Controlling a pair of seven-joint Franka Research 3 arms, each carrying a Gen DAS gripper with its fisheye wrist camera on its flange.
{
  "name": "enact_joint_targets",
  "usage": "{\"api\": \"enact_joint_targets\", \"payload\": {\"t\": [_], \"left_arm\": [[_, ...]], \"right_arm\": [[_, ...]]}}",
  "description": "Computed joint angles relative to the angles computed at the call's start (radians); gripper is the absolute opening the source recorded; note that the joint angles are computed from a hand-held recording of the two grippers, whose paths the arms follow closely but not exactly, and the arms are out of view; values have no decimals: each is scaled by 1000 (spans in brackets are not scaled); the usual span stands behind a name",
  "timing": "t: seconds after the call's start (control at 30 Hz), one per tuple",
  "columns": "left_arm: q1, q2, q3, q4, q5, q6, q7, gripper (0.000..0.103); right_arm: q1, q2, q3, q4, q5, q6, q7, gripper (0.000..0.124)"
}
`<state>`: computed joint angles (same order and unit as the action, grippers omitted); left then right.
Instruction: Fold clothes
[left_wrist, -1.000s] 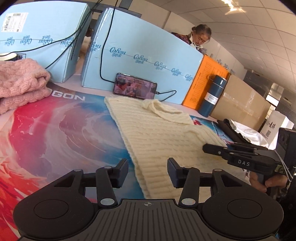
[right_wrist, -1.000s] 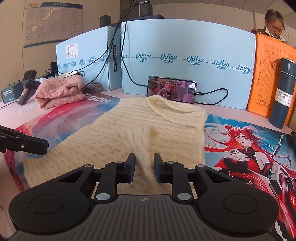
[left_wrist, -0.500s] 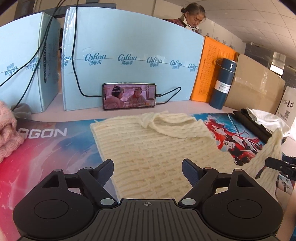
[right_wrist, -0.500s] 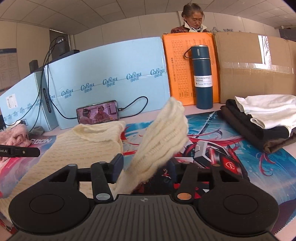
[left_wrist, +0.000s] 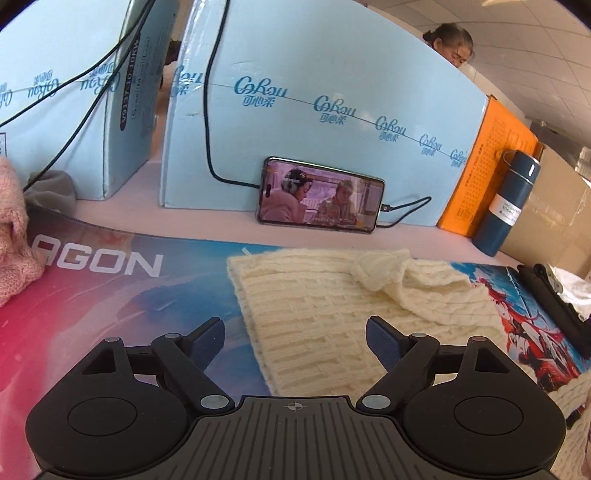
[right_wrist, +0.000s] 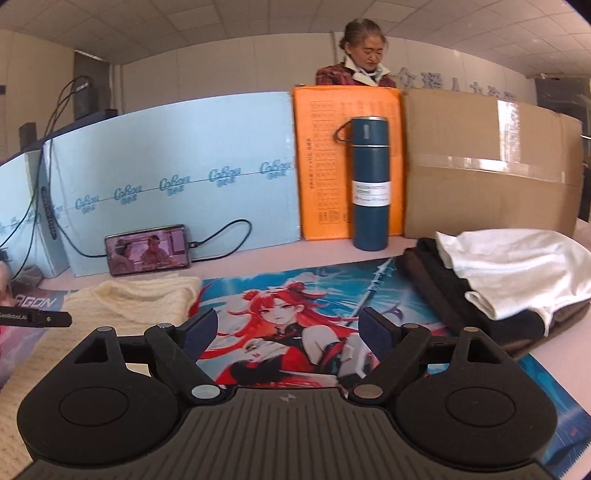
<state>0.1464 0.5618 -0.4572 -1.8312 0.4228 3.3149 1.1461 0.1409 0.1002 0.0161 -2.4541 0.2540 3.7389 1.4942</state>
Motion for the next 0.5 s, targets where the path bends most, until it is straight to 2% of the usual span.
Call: {"api": "enact_joint_targets", "payload": {"t": [0.07, 0.1, 0.13, 0.23, 0.33, 0.37, 0.4, 0.43, 0.5], "left_arm": [[95, 45, -98, 17, 4, -2, -9, 86], [126, 64, -131, 22, 12, 6, -7, 86], [154, 84, -163, 27, 23, 13, -7, 86], [229, 151, -254, 52, 74, 17, -5, 86], [350, 251, -419, 68, 141, -27, 48, 86], [375, 280, -457, 71, 176, -42, 56, 86], [372, 275, -460, 64, 151, -47, 99, 87], [349, 253, -434, 63, 137, -45, 106, 87], [308, 218, -388, 61, 105, -43, 116, 85]], "right_arm": [[-22, 56, 23, 97, -155, -83, 58, 83], [-43, 86, 48, 152, -226, -130, 85, 83], [-34, 116, 53, 208, -252, -180, 80, 83], [91, 203, -8, 361, -128, -299, -89, 83], [122, 268, -24, 476, -102, -447, -152, 83], [134, 283, -36, 497, -97, -479, -169, 83], [148, 296, -49, 510, -90, -491, -183, 82], [131, 308, -32, 516, -84, -490, -196, 81], [29, 321, 78, 518, -57, -468, -227, 69]]}}
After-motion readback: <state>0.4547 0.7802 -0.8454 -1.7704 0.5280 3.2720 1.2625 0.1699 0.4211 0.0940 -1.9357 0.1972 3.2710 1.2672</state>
